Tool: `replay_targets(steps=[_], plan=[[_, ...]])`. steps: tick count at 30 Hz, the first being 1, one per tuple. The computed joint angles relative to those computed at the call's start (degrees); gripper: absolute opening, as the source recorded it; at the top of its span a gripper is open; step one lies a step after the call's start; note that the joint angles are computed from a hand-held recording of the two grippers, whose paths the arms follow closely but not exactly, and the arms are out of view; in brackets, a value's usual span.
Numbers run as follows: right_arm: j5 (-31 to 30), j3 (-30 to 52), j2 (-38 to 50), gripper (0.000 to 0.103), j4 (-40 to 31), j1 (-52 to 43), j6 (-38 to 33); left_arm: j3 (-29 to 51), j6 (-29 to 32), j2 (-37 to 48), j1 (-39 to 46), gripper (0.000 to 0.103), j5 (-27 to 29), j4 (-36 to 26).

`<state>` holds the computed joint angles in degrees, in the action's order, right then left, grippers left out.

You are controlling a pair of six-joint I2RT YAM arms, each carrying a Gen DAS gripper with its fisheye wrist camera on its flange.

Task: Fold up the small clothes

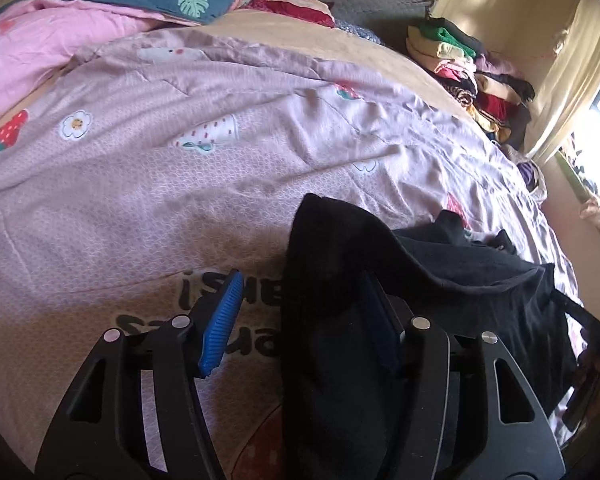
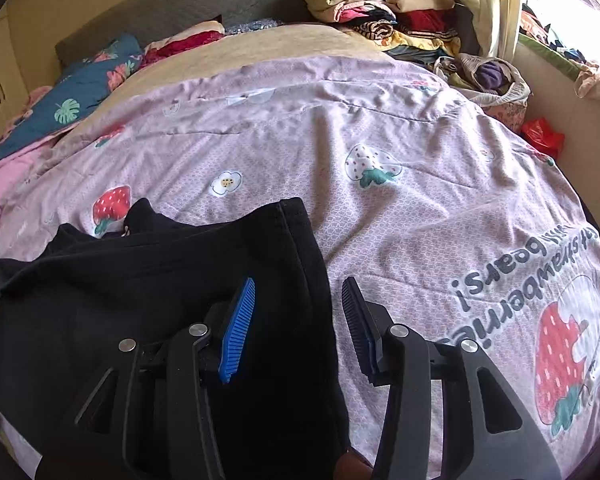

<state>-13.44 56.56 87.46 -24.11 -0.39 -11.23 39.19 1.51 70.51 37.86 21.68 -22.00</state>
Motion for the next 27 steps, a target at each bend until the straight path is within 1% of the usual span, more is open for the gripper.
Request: replay_targets(steps=[1, 2, 3, 4, 8, 9, 11, 12, 17, 19, 21, 23, 25, 26, 27], plan=[[0.2, -0.1, 0.2, 0.024, 0.2, 0.2, -0.4, -0.6, 0.2, -0.1, -0.5, 0.026, -0.6, 1.0], [0.4, -0.4, 0.1, 0.015, 0.7, 0.4, -0.8, -1.0, 0.4, -0.1, -0.5, 0.006, -0.4, 1.5], [0.2, -0.9, -0.4, 0.009, 1.2, 0.3, -0.9, -1.2, 0.2, -0.2, -0.3, 0.005, 0.0, 1.7], [-0.9, -1.2, -1.1, 0.007, 1.3, -0.1, -0.8, -1.6, 0.1, -1.2, 0.5, 0.005, 1.2, 1.9], [-6.5, -0.8, -3.7, 0.006, 1.4, -3.7, 1.3, -1.6, -0.1, -5.4, 3.7, 0.003, 5.3, 1.1], [-8.0, 0.2, -3.4, 0.006, 1.3, -4.7, 2.3, -1.6, -0.3, -5.8, 3.9, 0.003, 5.6, 1.2], [-9.1, 1.8, -2.2, 0.006, 0.6, -5.3, 3.3, -1.3, -0.9, -5.8, 3.8, 0.003, 5.4, 1.7], [-8.6, 2.1, -1.7, 0.006, 0.6, -5.0, 3.6, -1.4, -1.1, -5.1, 3.3, 0.003, 4.4, 2.4], [-3.9, 1.4, 1.2, 0.006, 2.1, -2.8, 3.7, -1.8, -1.6, -2.0, 2.5, 0.003, 2.8, 3.7], [-4.3, 0.1, 1.0, 0.007, 3.2, -3.1, 4.6, -1.7, -1.1, -2.2, 1.9, 0.004, 1.9, 3.0], [-5.1, -0.5, 0.6, 0.007, 3.2, -3.5, 5.2, -1.8, -0.8, -2.9, 1.5, 0.008, 1.2, 2.6], [-5.5, -1.3, -0.8, 0.008, 2.8, -3.8, 4.8, -1.6, -0.3, -3.7, 0.8, 0.008, 0.0, 1.7], [-5.3, -1.8, -1.9, 0.015, 2.4, -3.8, 4.1, -1.4, 0.2, -4.5, 0.7, 0.009, -0.3, 0.4], [-5.1, -2.2, -2.5, 0.016, 2.0, -4.1, 3.5, -1.3, 0.5, -4.8, 0.7, 0.010, -0.3, -0.1], [-5.3, -2.5, -3.1, 0.018, 1.7, -4.4, 3.0, -1.3, 0.6, -5.2, 0.7, 0.014, -0.4, -0.5]])
